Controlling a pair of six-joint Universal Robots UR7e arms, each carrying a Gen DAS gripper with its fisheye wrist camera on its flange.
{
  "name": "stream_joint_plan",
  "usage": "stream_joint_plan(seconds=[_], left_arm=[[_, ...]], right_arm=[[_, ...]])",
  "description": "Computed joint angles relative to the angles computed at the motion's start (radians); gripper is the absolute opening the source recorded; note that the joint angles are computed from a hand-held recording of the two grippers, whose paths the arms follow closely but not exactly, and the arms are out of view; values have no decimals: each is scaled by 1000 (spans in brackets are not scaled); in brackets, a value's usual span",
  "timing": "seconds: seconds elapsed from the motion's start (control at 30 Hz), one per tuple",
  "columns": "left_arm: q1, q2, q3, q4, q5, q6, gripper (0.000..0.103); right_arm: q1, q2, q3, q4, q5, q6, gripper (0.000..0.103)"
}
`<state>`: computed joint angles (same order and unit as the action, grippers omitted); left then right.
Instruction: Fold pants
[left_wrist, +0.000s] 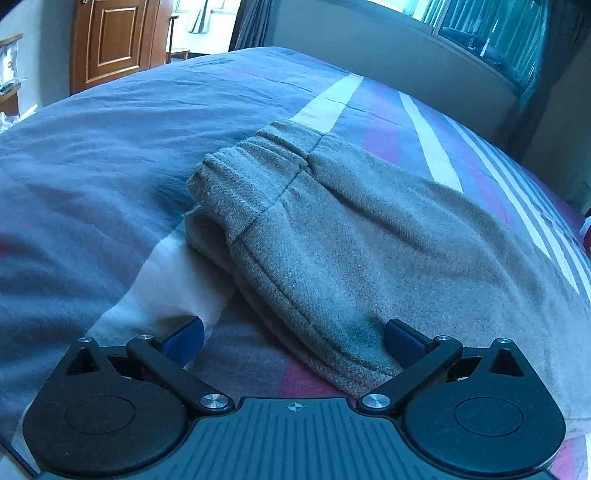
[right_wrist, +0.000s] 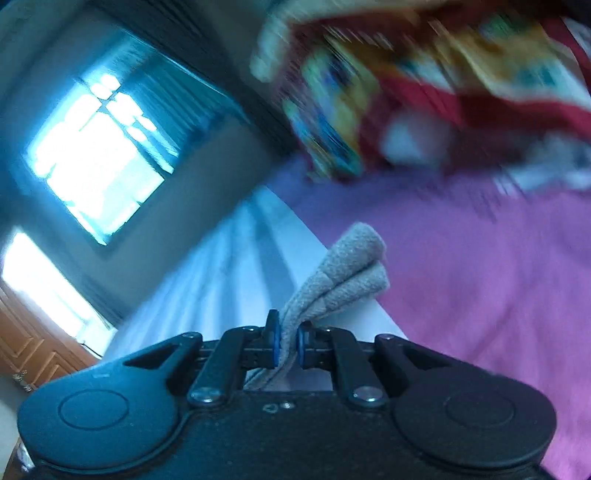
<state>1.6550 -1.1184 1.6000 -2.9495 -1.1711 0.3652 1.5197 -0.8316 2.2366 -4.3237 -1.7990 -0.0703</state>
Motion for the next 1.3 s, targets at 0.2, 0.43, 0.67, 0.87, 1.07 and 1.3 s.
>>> stream_joint_plan(seconds=[0.2, 0.43, 0.67, 0.87, 1.07, 1.3], left_arm=[[-6, -8, 2, -3, 15, 7, 103], [0, -87, 87, -242, -135, 83, 85], [-106, 60, -123, -28, -63, 283, 85], [-119, 181, -270, 123, -90, 195, 85], [-80, 293, -410, 170, -58, 167, 85], [-85, 242, -292, -40, -19, 267, 86]], right_arm=[[-99, -9, 30, 160, -103, 207, 12], [130, 93, -57, -29, -365, -233, 28], [244, 263, -508, 595, -139, -289, 28], [305, 597, -1092, 1150, 55, -171, 28], [308, 830, -1501, 1484, 123, -107, 29], [298, 799, -1428, 1327, -34, -16, 9]])
